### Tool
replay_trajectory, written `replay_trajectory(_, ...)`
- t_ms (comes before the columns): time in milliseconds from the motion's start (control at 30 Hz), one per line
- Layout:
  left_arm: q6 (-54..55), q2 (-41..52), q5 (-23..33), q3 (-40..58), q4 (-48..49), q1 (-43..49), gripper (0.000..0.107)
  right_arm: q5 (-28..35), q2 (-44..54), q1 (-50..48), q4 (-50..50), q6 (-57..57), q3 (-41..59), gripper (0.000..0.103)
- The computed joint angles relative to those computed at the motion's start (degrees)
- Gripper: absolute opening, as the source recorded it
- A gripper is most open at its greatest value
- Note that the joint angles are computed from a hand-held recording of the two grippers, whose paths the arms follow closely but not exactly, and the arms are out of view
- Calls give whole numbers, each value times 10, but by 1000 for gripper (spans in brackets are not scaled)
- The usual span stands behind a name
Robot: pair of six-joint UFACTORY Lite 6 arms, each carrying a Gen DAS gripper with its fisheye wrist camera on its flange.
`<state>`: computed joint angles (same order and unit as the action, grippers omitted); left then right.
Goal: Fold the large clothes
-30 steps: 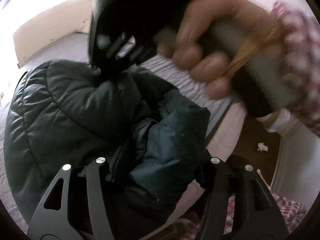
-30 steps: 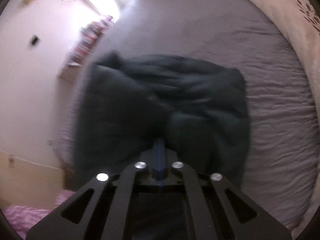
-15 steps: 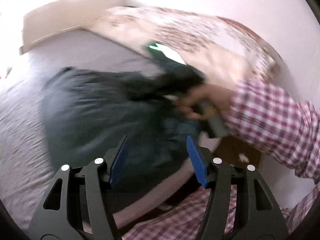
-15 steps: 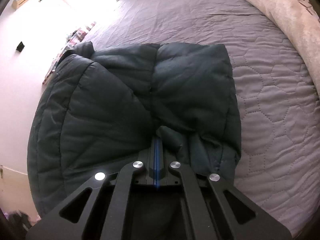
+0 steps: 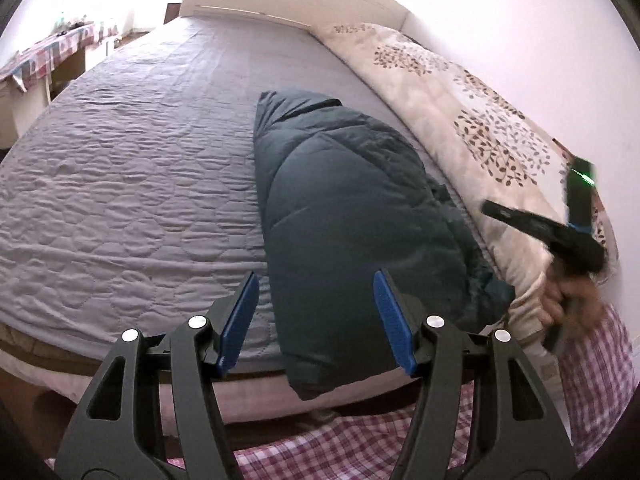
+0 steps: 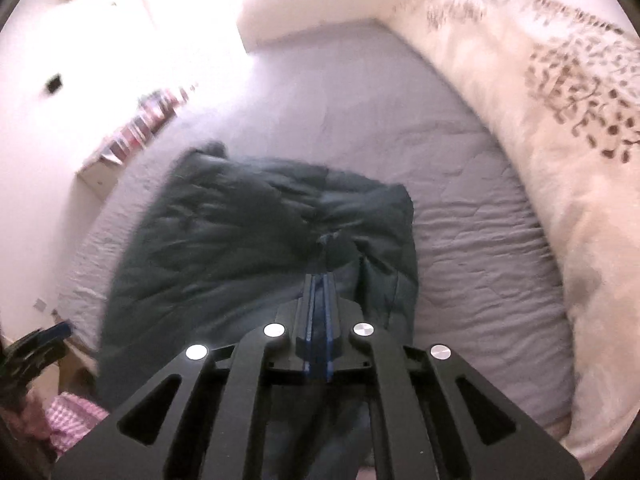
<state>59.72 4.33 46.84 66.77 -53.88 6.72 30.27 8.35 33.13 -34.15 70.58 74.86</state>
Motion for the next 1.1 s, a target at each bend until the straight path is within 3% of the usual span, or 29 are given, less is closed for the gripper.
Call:
replay_trajectory(167,22,13,10,-5,-16,8,59,18,-121,125,-92,159,-129,5)
replay_trajectory(267,33,14,25,-8,-13,27,59,36,-84,165,-59,190,-166,5)
replay_trajectory(367,37,16,30,-11,-13,35,59,-43,-51,148,-64,272,-223,5)
replay_trajectory(700,20,40,42,-6,-9,64,66,-68,-4,125,-78,298,-209,4)
replay_trajectory(1100,37,13,56,-36,-5,89,75,-30,6,171,-102,365,-195,4)
